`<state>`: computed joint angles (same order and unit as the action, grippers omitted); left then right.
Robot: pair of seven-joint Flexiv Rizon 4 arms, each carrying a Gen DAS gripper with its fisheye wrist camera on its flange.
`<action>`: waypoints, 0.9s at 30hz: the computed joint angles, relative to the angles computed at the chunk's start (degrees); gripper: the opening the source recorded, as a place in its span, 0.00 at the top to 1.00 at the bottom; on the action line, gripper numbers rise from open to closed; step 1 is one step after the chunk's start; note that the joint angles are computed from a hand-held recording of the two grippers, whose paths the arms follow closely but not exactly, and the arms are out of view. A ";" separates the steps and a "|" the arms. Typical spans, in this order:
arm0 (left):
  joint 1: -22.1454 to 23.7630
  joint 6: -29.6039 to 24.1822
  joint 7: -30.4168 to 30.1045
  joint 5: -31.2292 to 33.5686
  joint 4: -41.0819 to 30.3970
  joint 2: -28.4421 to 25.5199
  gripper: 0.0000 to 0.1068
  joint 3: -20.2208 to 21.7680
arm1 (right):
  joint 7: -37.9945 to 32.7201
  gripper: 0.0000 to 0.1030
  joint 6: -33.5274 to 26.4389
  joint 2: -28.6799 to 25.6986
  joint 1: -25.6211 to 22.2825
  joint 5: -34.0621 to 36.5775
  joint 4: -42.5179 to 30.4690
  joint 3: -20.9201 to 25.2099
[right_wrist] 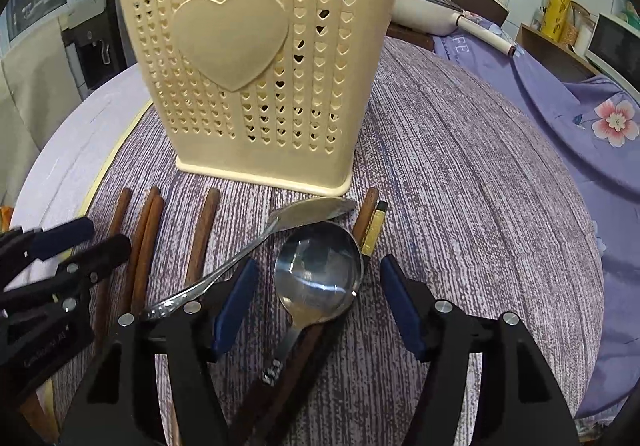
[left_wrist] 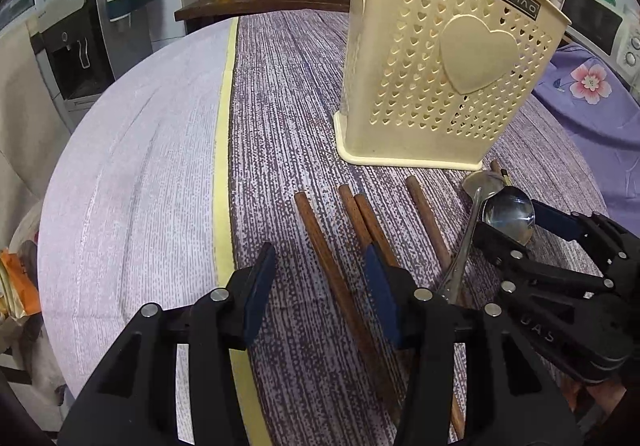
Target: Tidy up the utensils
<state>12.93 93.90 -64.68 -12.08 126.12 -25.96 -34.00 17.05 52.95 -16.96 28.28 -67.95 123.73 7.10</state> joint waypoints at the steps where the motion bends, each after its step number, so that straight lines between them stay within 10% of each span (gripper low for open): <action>1: -0.83 -0.35 -0.20 0.00 -0.41 0.00 0.62 0.96 | 0.09 0.41 -0.17 -0.28 0.06 0.21 -0.34 -0.05; 5: -8.78 0.94 0.12 2.08 -2.17 -0.03 0.65 9.55 | -0.82 0.43 -2.44 -0.93 1.10 1.41 -1.46 0.18; 14: -7.01 0.72 0.80 1.59 -2.24 -0.16 0.85 8.42 | -2.41 0.59 -4.40 -0.45 2.08 0.90 -1.05 0.55; 21: -4.94 0.42 0.82 0.84 -2.06 -0.45 0.88 5.96 | 8.38 0.61 6.60 2.53 -2.31 -10.00 3.33 -0.80; 22: -3.75 0.13 0.90 0.44 -1.99 -0.60 0.89 4.61 | 9.97 0.91 7.25 3.02 -2.91 -11.96 3.75 -0.84; 27: 0.13 -0.60 1.07 -0.91 -1.84 -1.44 0.89 0.06 | 12.17 0.97 8.23 4.89 -5.48 -16.60 4.89 0.28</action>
<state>13.07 93.30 -63.61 -12.98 124.29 -27.39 -33.95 29.22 61.18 -12.06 22.80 -84.55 128.61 7.38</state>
